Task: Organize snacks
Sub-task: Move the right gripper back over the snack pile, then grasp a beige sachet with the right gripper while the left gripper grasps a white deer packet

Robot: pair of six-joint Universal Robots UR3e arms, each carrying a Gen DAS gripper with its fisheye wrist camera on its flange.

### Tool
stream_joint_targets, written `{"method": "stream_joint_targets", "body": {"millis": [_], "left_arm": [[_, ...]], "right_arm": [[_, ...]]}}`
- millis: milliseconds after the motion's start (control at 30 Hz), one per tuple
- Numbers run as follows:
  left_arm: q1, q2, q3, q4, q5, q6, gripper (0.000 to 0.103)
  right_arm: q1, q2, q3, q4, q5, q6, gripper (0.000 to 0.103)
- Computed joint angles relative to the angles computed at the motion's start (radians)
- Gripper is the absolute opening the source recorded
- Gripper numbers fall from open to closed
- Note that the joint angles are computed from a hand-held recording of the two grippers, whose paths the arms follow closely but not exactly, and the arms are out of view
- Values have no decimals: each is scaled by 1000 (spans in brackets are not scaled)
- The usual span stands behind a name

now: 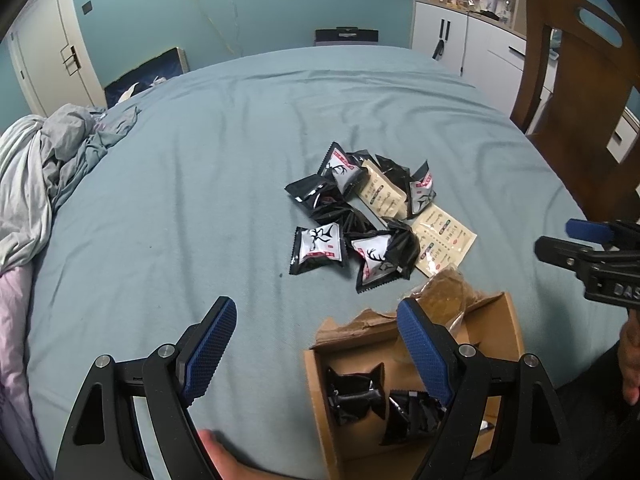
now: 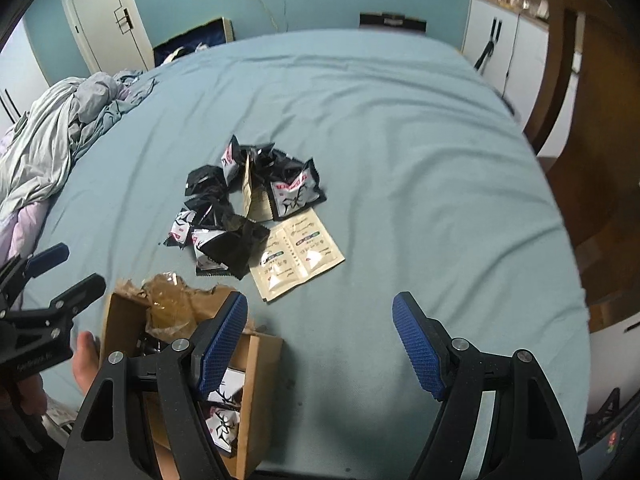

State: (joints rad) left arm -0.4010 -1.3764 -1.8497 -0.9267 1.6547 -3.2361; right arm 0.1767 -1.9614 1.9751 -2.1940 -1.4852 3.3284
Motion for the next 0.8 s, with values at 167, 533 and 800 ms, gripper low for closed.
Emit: {"method": "stream_joint_targets", "body": {"millis": [167,533,800], "left_arm": [[7,-9,5,-2,-4,-6,84],[53,-28,3,-9,-36,-2,84],[103,-51,3,-24,-81,2,84]], "right_arm": [[-28,92,-70,13,12,-64,75],[-205,327,-205,76,207,-116,75],[-166,578,-376,97,211,-118,75]]}}
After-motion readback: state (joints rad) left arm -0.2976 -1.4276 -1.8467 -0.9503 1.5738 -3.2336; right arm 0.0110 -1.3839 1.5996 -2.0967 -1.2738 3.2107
